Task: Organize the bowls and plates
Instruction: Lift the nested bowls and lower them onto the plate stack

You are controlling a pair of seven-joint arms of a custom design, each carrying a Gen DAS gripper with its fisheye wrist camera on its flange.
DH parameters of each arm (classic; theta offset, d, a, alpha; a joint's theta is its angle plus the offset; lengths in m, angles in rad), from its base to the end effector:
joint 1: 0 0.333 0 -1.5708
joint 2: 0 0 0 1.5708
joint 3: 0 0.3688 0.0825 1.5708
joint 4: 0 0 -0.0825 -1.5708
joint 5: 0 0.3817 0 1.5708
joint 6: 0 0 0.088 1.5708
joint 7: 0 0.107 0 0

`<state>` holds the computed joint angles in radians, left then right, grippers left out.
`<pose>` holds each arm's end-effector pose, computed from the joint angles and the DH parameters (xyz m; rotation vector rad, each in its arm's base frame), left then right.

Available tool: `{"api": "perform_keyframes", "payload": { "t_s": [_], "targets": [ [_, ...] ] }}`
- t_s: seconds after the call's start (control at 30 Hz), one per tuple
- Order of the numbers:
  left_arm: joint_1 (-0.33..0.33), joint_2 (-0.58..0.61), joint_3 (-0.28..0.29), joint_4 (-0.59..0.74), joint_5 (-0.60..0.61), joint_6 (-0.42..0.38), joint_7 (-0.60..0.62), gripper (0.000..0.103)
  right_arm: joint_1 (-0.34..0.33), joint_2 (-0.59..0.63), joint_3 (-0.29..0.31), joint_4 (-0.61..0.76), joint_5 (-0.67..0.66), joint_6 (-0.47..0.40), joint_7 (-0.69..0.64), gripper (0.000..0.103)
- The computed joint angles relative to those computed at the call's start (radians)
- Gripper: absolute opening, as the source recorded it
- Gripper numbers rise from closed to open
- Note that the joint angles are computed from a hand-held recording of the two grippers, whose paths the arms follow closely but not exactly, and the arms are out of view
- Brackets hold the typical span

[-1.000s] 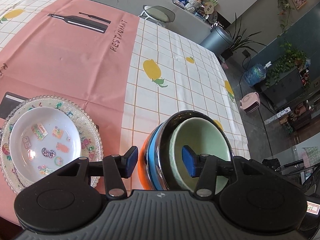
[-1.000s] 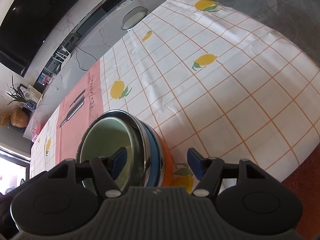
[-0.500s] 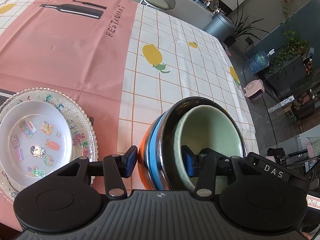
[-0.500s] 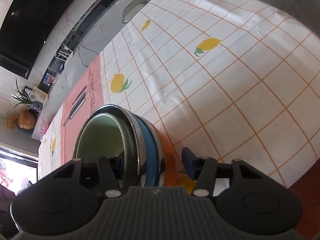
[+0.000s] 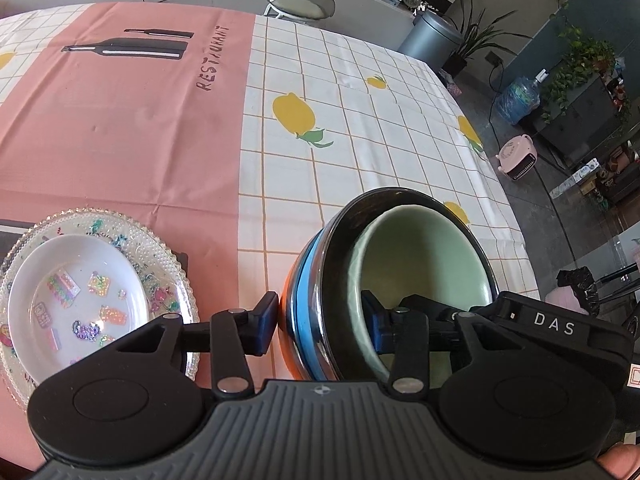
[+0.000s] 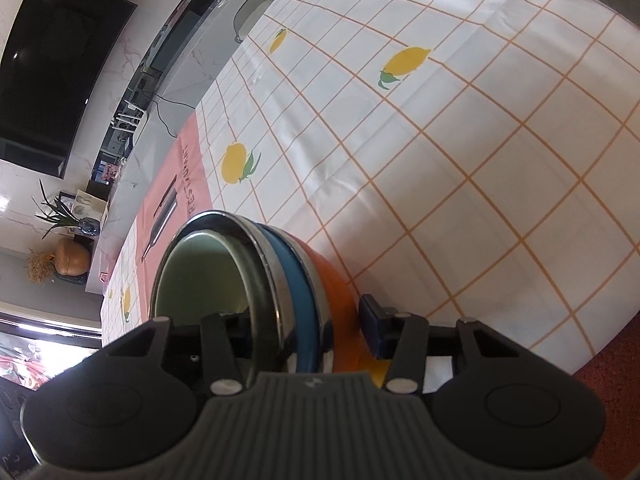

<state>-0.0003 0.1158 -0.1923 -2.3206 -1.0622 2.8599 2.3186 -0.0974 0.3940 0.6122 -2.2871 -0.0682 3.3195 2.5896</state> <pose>0.5370 -0.0544 0.3731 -2.1120 2.0286 -0.9360 0.5271 0.2786 0.3437 -1.1791 2.1097 0.2211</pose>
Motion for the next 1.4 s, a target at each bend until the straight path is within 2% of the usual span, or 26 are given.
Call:
{"api": "perform_keyframes", "payload": {
  "t_s": [0.23, 0.43, 0.63, 0.8, 1.1, 1.4],
  "targets": [
    [0.003, -0.028, 0.004, -0.012, -0.067, 0.003, 0.073, 0.048, 0.019, -0.021, -0.009, -0.006, 0.001, 0.0, 0.001, 0.047],
    [-0.003, -0.07, 0.031, -0.027, -0.11, -0.006, 0.108, 0.048, 0.054, -0.046, -0.028, 0.01, 0.008, -0.014, -0.01, 0.047],
    [0.0, -0.121, 0.07, -0.048, -0.123, -0.01, 0.124, 0.048, 0.075, -0.042, -0.015, 0.053, 0.02, -0.03, -0.05, 0.047],
    [0.011, -0.165, 0.108, -0.065, -0.134, -0.003, 0.138, 0.048, 0.084, -0.02, 0.019, 0.108, 0.04, -0.046, -0.105, 0.047],
    [0.044, -0.208, 0.168, -0.085, -0.109, -0.008, 0.088, 0.048, 0.138, 0.047, 0.056, 0.244, 0.104, -0.122, -0.236, 0.047],
    [0.085, -0.2, 0.2, -0.097, -0.102, -0.03, 0.064, 0.048, 0.238, 0.105, 0.018, 0.352, 0.181, -0.206, -0.34, 0.047]
  ]
}}
